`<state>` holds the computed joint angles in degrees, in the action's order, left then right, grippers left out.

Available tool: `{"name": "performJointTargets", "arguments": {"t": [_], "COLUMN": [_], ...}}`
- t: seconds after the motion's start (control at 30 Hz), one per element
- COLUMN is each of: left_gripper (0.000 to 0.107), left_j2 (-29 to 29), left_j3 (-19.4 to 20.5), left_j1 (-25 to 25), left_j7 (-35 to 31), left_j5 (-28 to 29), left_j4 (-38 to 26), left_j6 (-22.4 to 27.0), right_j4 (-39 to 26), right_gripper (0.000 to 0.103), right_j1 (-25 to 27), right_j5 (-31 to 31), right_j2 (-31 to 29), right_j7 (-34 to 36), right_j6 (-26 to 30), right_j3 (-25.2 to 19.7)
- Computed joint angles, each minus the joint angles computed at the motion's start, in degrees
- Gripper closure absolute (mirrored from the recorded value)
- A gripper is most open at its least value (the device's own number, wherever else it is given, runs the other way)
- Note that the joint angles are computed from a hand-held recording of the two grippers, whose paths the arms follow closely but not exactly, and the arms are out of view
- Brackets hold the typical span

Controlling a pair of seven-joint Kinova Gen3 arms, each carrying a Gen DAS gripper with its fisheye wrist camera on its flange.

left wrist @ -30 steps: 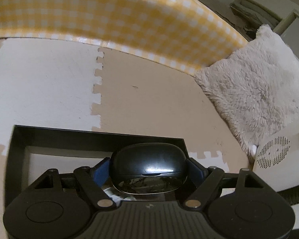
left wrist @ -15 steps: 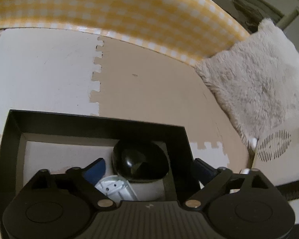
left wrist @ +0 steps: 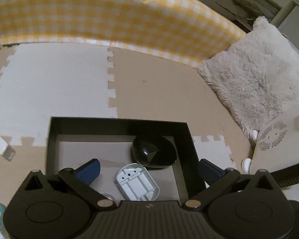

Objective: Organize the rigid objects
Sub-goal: 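Lower the black oval case into the box and open the left gripper, then move the left tool to the white round tape measure and grasp it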

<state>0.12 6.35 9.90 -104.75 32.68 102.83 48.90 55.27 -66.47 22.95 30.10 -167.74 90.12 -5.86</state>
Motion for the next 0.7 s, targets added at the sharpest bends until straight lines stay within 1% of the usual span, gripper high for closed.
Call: {"name": "performJointTargets", "arguments": {"t": [0.07, 0.3, 0.53, 0.7], "left_gripper": [0.004, 0.004, 0.004, 0.004], "left_j2": [-0.9, -5.1, -9.6, -12.2], "left_j3": [-0.4, -2.7, -6.1, -8.9], "left_j1": [-0.3, -1.4, -2.9, -4.5], "left_j7": [-0.5, -6.0, -11.1, -13.4], "left_j5": [0.0, 1.3, 2.2, 2.4], "left_j4": [-0.4, 0.1, 2.5, 3.2], "left_j6": [1.6, 6.0, 8.4, 9.6], "right_j4": [0.0, 0.3, 0.0, -0.3], "right_gripper": [0.099, 0.099, 0.099, 0.099], "right_j1": [0.0, 0.0, 0.0, 0.0], "right_j5": [0.0, -0.1, -0.2, -0.2], "right_j2": [0.0, -0.1, 0.0, 0.2], "right_j7": [0.1, 0.3, 0.5, 0.7], "right_j6": [0.1, 0.0, 0.1, 0.3], "right_j3": [0.0, -0.1, -0.1, 0.0]}}
